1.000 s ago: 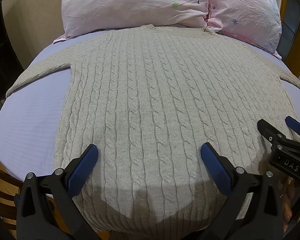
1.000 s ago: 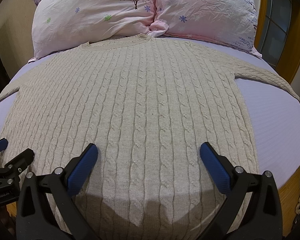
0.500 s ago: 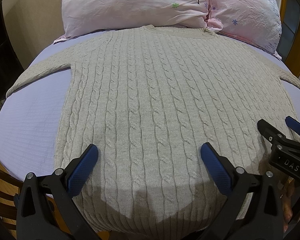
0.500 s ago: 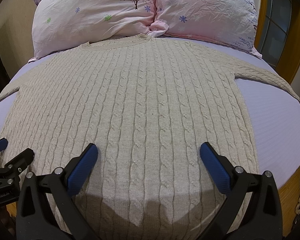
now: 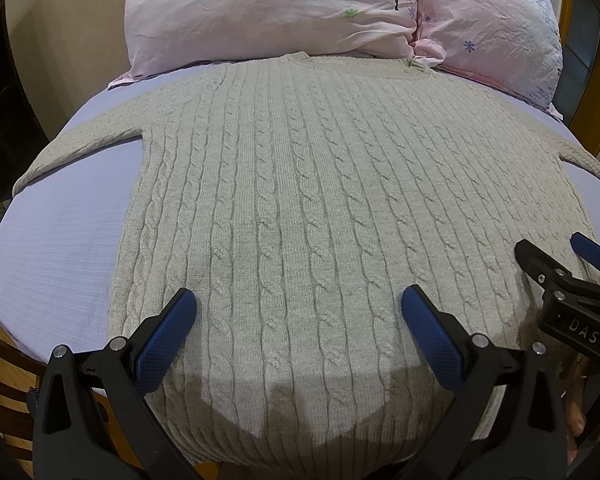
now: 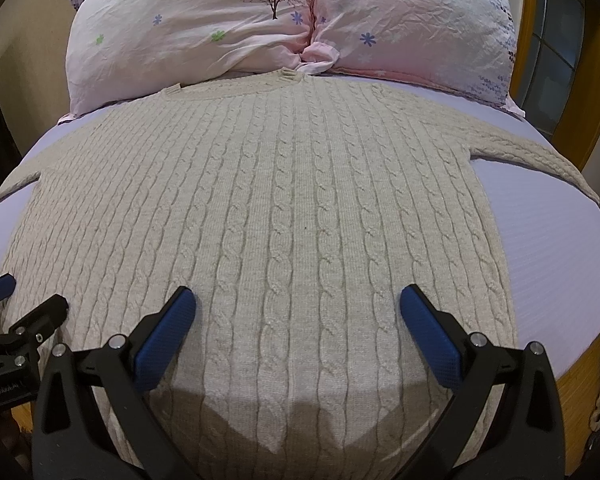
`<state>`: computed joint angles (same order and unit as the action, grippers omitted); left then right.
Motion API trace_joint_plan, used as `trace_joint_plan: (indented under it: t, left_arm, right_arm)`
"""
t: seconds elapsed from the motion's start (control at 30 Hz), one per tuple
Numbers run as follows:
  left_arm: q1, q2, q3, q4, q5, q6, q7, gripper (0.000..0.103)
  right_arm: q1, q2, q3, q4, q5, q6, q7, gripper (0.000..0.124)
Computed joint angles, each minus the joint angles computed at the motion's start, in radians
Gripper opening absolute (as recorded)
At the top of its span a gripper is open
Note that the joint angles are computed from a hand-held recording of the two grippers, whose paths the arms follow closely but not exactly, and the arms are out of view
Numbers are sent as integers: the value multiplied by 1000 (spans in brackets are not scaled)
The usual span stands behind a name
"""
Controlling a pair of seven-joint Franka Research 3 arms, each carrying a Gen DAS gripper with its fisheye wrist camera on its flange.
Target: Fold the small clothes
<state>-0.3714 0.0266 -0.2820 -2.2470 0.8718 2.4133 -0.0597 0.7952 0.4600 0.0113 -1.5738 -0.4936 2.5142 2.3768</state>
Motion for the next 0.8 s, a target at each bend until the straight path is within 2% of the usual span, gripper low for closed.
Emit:
trace_joint_plan:
  t: [0.13,0.23,0.33,0.37,0.4,0.5,0.53,0.57,0.67,0.73,0.8]
  left_arm:
    - [-3,2,1,-8,45,2,-35,102]
    - [-7,-8,-4,-8,65,-11,-49,102]
    - [-8,-7,-6,-10,100,-11,-72,102]
    - [-8,-6,-6,-15,109,-4,-75,102]
    - [-6,-6,-4,-18,114,5,-74,102]
    - [14,-23,11,-42,147,81,-78,102]
    - [29,-37,22,-61,194,139,-114,102]
    - [44,-55,29,-81,248,186,-164,102]
    - [96,-109,38,-121,469,273,-374,102]
    - [124,-146,33,-140,583,272,-484,102]
    - [143,-171,29,-150,651,254,-545,102]
  right_arm:
    - [-19,-12,10,-28,12,43,-48,101]
    - [-52,-42,26,-99,34,139,-129,101]
    - [-145,-71,89,-164,190,238,-297,101]
    - [-167,-92,85,-191,239,286,-303,101]
    - [-171,-108,63,-211,263,332,-287,101]
    - [-172,-149,-86,-251,285,454,-88,101]
    - [-191,-148,-107,-249,306,467,-50,95]
    - [-217,-139,-128,-236,339,468,-6,80]
    - [-329,-85,-127,-160,475,402,64,55]
    - [-394,-31,-125,-92,546,352,104,51]
    - [-420,16,-147,-35,564,303,158,50]
